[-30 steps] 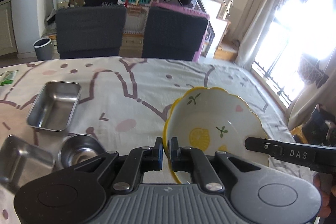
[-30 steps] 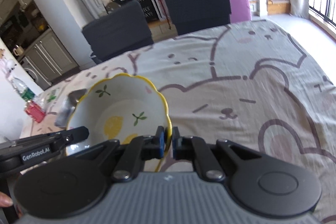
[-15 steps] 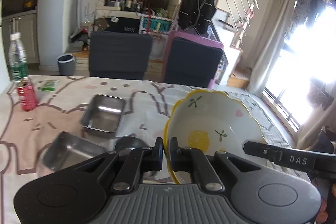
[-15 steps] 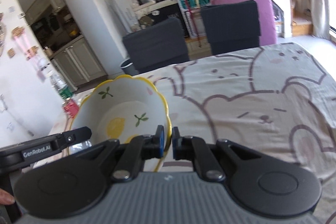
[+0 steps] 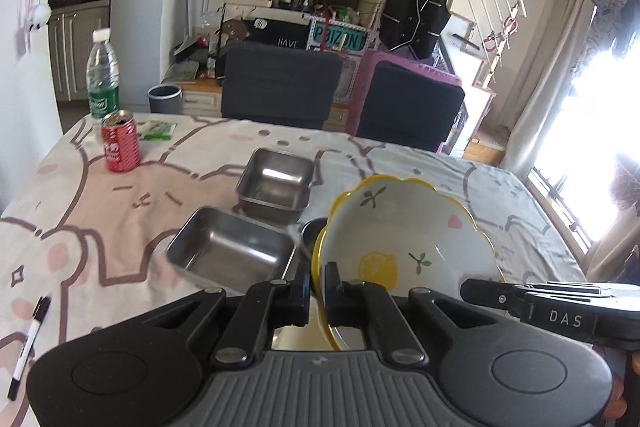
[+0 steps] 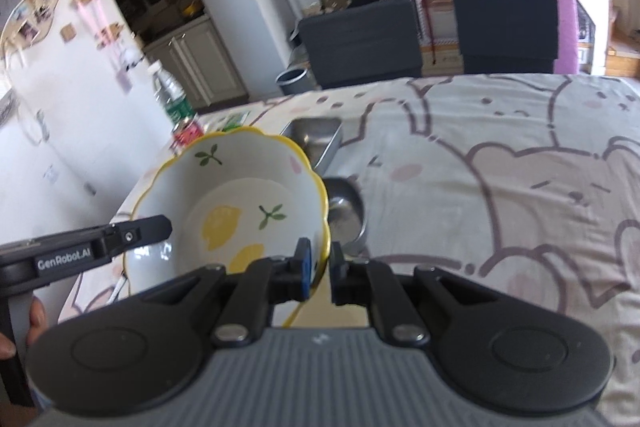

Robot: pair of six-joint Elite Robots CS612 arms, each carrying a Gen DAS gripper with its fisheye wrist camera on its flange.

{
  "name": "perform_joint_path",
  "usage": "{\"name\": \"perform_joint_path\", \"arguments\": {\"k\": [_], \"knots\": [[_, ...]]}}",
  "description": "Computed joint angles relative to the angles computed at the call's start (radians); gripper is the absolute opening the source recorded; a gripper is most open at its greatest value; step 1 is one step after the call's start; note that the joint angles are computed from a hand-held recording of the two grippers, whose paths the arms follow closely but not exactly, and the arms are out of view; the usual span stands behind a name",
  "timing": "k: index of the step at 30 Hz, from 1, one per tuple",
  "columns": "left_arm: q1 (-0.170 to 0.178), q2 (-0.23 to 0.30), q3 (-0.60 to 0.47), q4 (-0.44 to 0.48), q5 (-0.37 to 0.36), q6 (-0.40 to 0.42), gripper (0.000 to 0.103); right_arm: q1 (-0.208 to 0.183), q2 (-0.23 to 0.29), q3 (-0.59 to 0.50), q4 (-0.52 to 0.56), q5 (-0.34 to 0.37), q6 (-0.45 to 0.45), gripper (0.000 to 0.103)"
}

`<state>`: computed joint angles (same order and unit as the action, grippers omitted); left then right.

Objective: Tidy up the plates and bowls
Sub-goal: 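Lift the yellow-rimmed bowl with both tools and carry it toward the cream bowl, then lower the yellow-rimmed bowl into the cream bowl with both tools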

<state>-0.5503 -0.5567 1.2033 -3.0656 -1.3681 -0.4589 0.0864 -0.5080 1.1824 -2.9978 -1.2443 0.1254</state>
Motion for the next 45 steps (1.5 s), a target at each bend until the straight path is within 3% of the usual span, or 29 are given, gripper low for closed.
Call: {"name": "perform_joint_path", "arguments": {"k": [11, 30, 45], "knots": [[0.021, -0.015, 0.050, 0.086, -0.064, -0.038, 0.007, 0.028, -0.004, -0.015, 0.185, -0.013, -0.113, 0.011], [0.020, 0.067, -0.094, 0.297, -0.147, 0.024, 0.013, 0.036, -0.003, -0.034, 0.304, -0.128, -0.118, 0.011], [0.016, 0.091, -0.136, 0.395, -0.170, 0.084, 0.019, 0.048, 0.022, -0.082, 0.375, -0.197, -0.167, 0.011]]}}
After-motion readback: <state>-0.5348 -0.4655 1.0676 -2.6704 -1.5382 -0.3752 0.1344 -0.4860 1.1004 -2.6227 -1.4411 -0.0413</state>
